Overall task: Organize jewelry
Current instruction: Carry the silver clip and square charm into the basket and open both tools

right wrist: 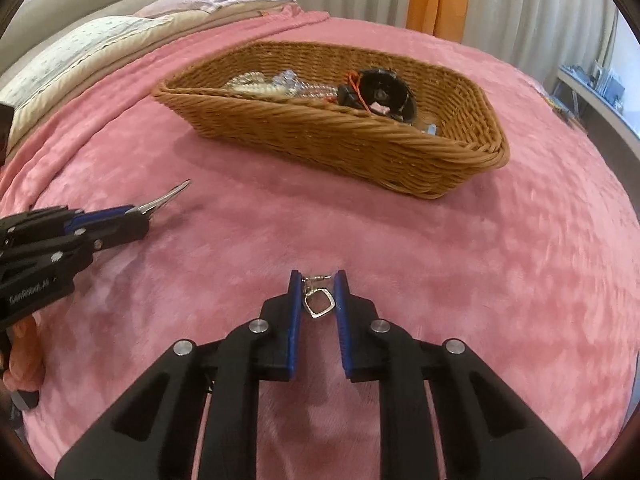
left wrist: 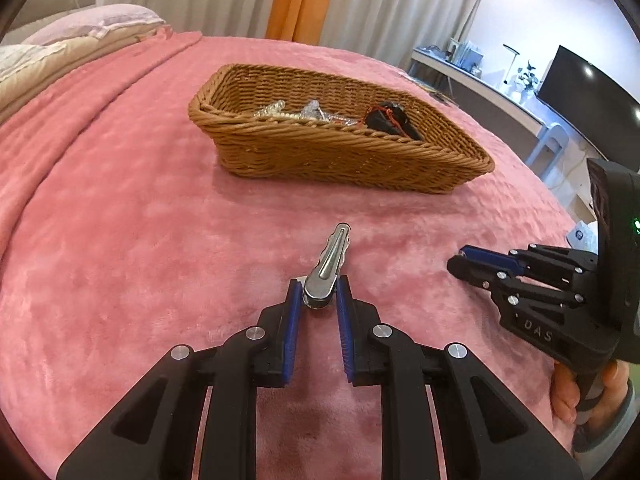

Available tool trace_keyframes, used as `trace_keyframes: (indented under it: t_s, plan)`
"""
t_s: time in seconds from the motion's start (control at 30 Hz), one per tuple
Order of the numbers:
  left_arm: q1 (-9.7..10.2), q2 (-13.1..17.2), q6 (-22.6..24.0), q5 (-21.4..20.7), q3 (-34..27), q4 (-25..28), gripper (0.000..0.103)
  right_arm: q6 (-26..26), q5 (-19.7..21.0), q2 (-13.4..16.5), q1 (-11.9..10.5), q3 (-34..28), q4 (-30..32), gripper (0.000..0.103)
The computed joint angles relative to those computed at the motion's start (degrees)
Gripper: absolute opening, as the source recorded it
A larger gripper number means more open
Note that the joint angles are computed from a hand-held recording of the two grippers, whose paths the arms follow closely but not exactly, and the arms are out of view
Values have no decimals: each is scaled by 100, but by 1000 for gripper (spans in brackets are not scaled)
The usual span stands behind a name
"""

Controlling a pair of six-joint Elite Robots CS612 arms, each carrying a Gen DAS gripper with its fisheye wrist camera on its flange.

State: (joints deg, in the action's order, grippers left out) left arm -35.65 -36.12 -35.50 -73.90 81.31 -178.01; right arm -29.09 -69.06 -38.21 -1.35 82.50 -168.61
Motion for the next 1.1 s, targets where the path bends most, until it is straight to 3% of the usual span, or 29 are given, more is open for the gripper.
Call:
trace_keyframes:
  t_s: [0.37, 0.5, 0.6, 0.8, 0.83, 1.1]
  plan:
    - [-124, -176, 127, 424, 277, -777, 16, 337, 690, -412, -234, 576, -910, 14]
    - [-149, -296, 329, 730, 223, -978, 16, 567, 900, -532, -254, 503, -1252, 14]
    - [-99, -309, 561, 874, -5, -1070, 16, 695, 622, -472, -177, 235, -1524, 14]
    - [76, -92, 751, 944, -677, -795, 16, 1012, 713, -42, -64, -806, -959, 14]
    - [127, -3, 746, 914, -856, -696, 16, 1183, 654, 149, 1, -1222, -601, 14]
    - [406, 498, 561, 557, -1686, 88, 16, 1354, 570, 918, 175, -2762, 1044, 14]
